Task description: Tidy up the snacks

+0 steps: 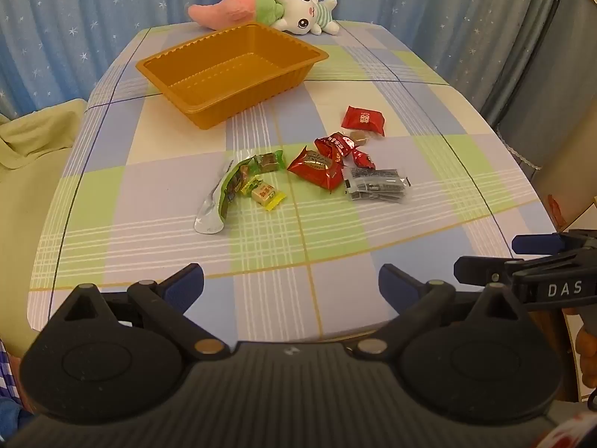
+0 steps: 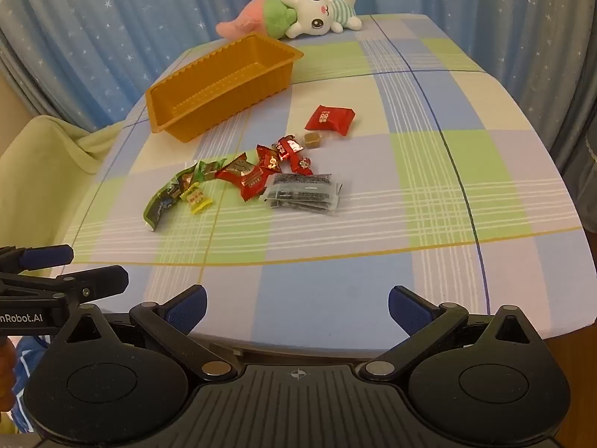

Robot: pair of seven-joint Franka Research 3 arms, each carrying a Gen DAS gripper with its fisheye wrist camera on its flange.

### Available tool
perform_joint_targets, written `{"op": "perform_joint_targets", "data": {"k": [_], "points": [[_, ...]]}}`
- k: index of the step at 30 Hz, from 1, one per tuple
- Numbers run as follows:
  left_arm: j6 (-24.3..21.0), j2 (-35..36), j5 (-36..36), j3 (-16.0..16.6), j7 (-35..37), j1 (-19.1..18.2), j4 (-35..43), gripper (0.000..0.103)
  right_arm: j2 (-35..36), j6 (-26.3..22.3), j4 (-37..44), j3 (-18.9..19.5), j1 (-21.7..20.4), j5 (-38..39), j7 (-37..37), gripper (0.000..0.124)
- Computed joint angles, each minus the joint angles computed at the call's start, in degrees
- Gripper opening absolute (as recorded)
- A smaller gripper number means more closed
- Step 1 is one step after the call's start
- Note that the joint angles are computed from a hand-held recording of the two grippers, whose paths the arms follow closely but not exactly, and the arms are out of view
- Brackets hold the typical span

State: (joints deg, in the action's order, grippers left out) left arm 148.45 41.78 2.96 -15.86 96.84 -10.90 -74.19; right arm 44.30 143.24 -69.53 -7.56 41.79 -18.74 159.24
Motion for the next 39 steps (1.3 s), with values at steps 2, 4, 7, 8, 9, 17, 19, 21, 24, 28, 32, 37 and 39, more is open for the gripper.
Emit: {"op": "perform_joint_targets", "data": {"k": [2, 4, 7, 8, 9, 17, 19, 21, 24, 28, 32, 37, 39], "points": [[0.0, 0.0, 0.0, 0.0, 0.0, 0.0, 0.0, 0.1, 0.1, 0.0, 0.2, 0.0, 0.0, 0.0, 0.0, 0.103], [0.0, 0.0, 0.0, 0.0, 0.0, 0.0, 0.0, 0.1, 0.3, 0.0, 0.4, 0.0, 0.0, 0.0, 0.0, 0.103], [0.1, 0.0, 0.0, -0.1, 0.0, 0.0, 0.0, 0.1, 0.4, -0.2, 0.8, -0.1, 0.0, 0.1, -0.1, 0.103], [0.1, 0.0, 0.0, -0.1, 0.0, 0.0, 0.0, 0.1, 0.5, -0.3, 0.9, -0.1, 0.0, 0.1, -0.1, 0.103], [0.1, 0.0, 0.0, -0.1, 0.0, 0.0, 0.0, 0.1, 0.6, -0.3, 1.0, 0.0, 0.0, 0.1, -0.2, 0.103], [-0.1, 0.0, -0.1, -0.1, 0.0, 0.1, 0.0, 0.1, 1.2, -0.8, 2.0, -0.1, 0.0, 0.3, -0.3, 0.103], [-0.1, 0.0, -0.1, -0.1, 0.0, 0.0, 0.0, 0.1, 1.3, -0.9, 2.3, -0.1, 0.1, 0.3, -0.4, 0.103], [-0.1, 0.0, -0.1, -0.1, 0.0, 0.1, 0.1, 0.1, 1.5, -1.1, 2.6, -0.1, 0.1, 0.4, -0.4, 0.103], [-0.1, 0.0, -0.1, -0.1, 0.0, 0.1, 0.0, 0.1, 1.8, -1.3, 3.0, 0.0, 0.1, 0.5, -0.5, 0.103], [-0.1, 0.0, -0.2, -0.1, 0.1, 0.1, 0.1, 0.1, 2.1, -1.6, 3.6, -0.1, 0.1, 0.5, -0.5, 0.103], [-0.1, 0.0, -0.3, -0.2, 0.1, 0.1, 0.0, 0.1, 2.6, -1.9, 4.4, 0.0, 0.1, 0.6, -0.7, 0.103], [0.0, -0.1, -0.3, -0.1, 0.1, 0.1, -0.1, 0.1, 3.1, -2.4, 5.5, 0.0, 0.0, 0.8, -1.0, 0.103], [0.2, -0.2, -0.2, -0.1, 0.0, 0.1, -0.4, 0.1, 3.3, -2.6, 5.9, 0.0, -0.1, 0.9, -1.2, 0.103]]}}
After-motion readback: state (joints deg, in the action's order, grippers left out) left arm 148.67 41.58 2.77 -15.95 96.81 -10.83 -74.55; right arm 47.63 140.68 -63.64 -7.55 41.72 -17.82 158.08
